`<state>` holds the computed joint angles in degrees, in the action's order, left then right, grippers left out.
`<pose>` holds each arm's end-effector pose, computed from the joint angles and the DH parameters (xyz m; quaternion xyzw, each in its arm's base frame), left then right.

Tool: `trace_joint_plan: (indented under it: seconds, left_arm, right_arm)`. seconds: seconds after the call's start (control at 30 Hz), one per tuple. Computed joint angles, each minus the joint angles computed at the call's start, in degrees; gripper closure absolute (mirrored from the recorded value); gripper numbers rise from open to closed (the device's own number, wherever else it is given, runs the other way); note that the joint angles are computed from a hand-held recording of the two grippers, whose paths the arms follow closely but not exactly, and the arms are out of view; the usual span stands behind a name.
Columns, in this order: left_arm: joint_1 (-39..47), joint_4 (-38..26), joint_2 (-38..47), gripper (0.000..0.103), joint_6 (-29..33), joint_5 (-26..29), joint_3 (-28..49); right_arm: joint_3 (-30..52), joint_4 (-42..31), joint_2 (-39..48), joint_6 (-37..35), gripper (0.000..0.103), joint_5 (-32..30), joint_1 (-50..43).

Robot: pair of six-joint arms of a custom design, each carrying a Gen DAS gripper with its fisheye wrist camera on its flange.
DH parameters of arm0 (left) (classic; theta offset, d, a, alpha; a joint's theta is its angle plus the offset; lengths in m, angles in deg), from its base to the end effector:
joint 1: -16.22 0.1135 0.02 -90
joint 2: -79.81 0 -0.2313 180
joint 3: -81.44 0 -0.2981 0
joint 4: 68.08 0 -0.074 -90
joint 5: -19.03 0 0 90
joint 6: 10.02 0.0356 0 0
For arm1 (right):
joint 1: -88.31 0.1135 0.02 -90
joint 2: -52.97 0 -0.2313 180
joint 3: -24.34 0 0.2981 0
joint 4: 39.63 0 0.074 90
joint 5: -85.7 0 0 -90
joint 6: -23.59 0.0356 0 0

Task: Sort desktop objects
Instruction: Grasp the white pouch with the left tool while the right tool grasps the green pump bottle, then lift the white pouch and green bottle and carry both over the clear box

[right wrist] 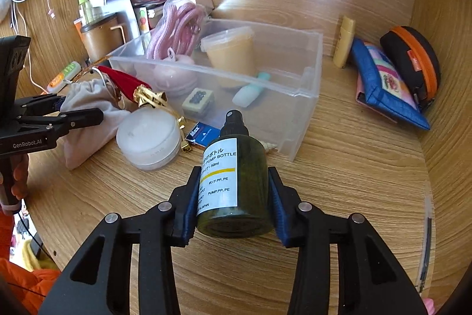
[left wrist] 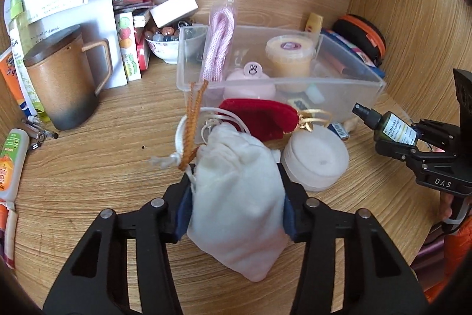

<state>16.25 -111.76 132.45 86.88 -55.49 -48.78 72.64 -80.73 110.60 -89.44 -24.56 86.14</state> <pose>0.2519 -0.0094 0.2039 0.1049 0.9158 -0.1027 0.3738 0.2590 0.0025 0.1777 -0.2262 0.9002 0.0888 0.3613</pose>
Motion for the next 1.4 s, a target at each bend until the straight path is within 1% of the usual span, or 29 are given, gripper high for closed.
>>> trace_joint_plan:
  seconds: [0.03, 0.1, 0.3, 0.37, 0.43, 0.47, 0.53, 0.6, 0.7, 0.77, 0.87, 0.93, 1.03, 1.13, 1.23, 1.4]
  left_arm:
    - [0.12, -0.09, -0.66, 0.058, -0.09, 0.1, 0.01]
    - [0.6, -0.71, -0.81, 0.062, 0.12, 0.95, 0.42]
    - [0.96, -2.19, -1.6, 0.062, 1.0, 1.05, -0.56]
    - [1.25, -3.15, -2.5, 0.055, 1.3, 1.11, -0.97]
    - [1.65, -3.81, -2.65, 0.044, 1.63, 1.65, -1.09]
    - [1.72, -4.19, -2.34, 0.041, 2.0, 2.03, -1.02]
    - [0.67, -4.38, -1.99, 0.032, 2.55, 0.6, -1.22]
    - [-0.83, -4.47, -0.87, 0.029, 2.8, -1.44, -1.18]
    - [-2.7, -4.55, 4.07, 0.028, 1.57, -5.0, 0.75]
    - [-4.19, -3.1, 4.64, 0.028, 0.59, -7.58, 0.74]
    - [-5.13, -1.34, 4.7, 0.041, 0.38, -8.32, 0.29]
    - [-4.95, -1.51, 3.97, 0.052, 0.71, -7.71, 0.1]
    - [-3.56, -2.75, 3.01, 0.058, 0.79, -5.72, 0.47]
    - [-1.46, -4.3, 2.95, 0.06, 0.96, -2.24, 1.71]
    - [-0.96, -5.25, 0.43, 0.06, 1.46, -1.46, 1.87]
    - [0.23, -6.87, 0.25, 0.06, 1.32, 2.56, 4.78]
  right_arm:
    - [0.05, -0.39, -0.39, 0.11, 0.065, -0.49, -0.18]
    - [-0.14, -0.91, -1.38, 0.39, 0.065, -0.96, -0.3]
    - [-0.33, -2.23, -3.2, 0.05, 0.065, -1.41, -0.28]
    - [-0.61, -2.52, -3.72, -0.08, 0.065, -1.19, 0.09]
    - [-0.86, -2.75, -3.96, -0.12, 0.065, -0.99, 0.61]
    - [-1.18, -2.7, -4.2, -0.12, 0.065, -0.81, 0.88]
    - [-1.56, -2.66, -4.58, -0.16, 0.065, -0.59, 1.29]
    - [-1.89, -2.6, -4.94, -0.08, 0.065, -0.53, 1.5]
    - [-1.91, -2.5, -5.2, 0.21, 0.065, -0.9, 1.39]
    - [-1.51, -2.51, -5.26, 0.56, 0.065, -1.53, 1.1]
    - [-1.12, -2.51, -6.13, 0.95, 0.065, -2.74, 0.68]
    - [-0.87, -2.49, -6.71, 1.13, 0.065, -3.18, 0.74]
    - [-0.17, -2.43, -6.4, 1.3, 0.065, -3.67, 1.01]
    - [0.62, -1.95, -5.42, 1.81, 0.065, -4.04, 1.47]
    - [1.31, -1.51, -4.88, 2.31, 0.065, -4.34, 1.8]
    - [2.51, -1.02, -4.27, 2.97, 0.065, -4.46, 2.23]
